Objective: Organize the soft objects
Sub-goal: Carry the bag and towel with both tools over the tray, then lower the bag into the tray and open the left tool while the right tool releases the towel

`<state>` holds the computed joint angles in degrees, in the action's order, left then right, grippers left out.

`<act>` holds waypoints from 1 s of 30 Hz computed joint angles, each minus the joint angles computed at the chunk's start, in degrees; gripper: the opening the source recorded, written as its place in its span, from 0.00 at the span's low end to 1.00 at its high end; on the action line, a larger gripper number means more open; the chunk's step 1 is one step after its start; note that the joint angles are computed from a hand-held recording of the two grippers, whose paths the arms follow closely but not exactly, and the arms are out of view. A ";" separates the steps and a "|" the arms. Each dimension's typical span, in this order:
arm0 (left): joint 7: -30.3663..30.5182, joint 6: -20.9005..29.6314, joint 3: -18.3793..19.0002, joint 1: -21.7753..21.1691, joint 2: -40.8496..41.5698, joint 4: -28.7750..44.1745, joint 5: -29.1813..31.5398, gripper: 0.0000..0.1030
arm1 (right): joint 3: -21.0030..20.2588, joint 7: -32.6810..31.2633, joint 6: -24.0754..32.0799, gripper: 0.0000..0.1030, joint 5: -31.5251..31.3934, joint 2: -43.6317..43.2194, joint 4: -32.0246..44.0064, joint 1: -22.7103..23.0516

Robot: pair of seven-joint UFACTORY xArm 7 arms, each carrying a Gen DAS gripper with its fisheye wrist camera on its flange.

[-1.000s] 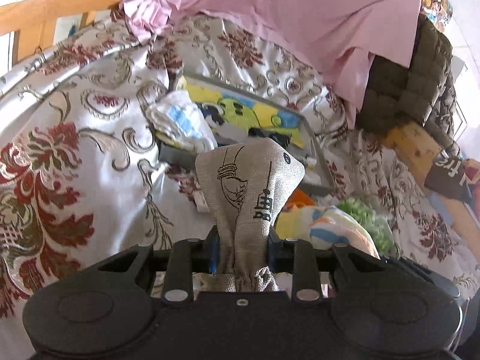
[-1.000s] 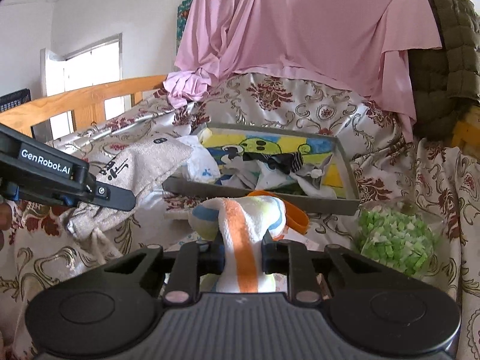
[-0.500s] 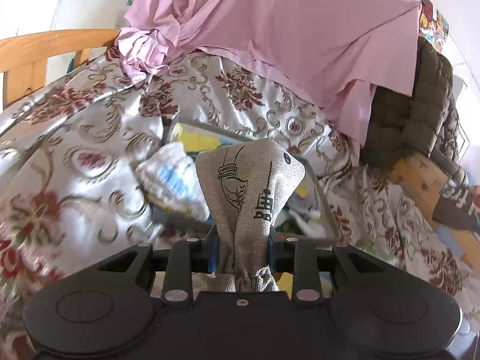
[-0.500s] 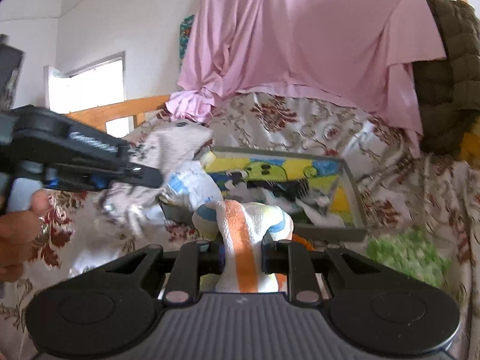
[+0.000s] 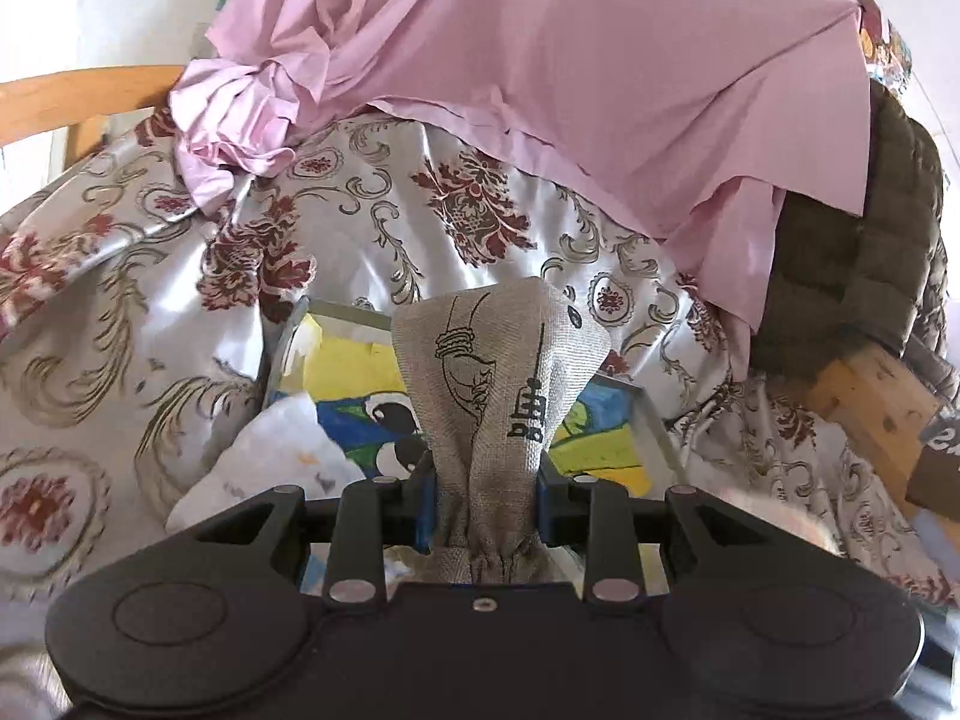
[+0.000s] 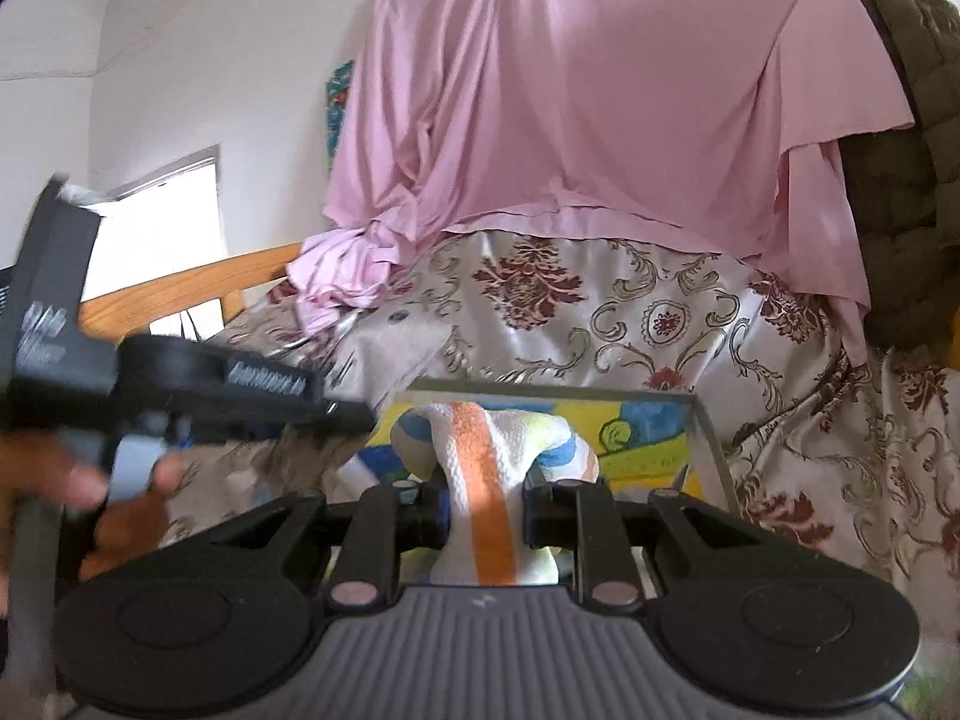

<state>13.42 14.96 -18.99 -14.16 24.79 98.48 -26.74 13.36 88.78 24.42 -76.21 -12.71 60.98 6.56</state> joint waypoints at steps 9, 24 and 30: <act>-2.73 5.79 0.37 0.33 9.21 10.03 0.85 0.32 | -6.46 -5.40 -1.94 0.22 6.70 14.57 13.80 2.02; -5.71 9.93 2.92 -1.81 15.58 17.35 5.19 0.37 | -11.98 -17.71 4.93 0.34 21.44 22.43 19.64 8.31; -2.56 12.60 1.65 -1.19 15.60 17.92 4.67 0.50 | -12.79 -19.62 6.40 0.51 22.87 21.03 18.52 8.76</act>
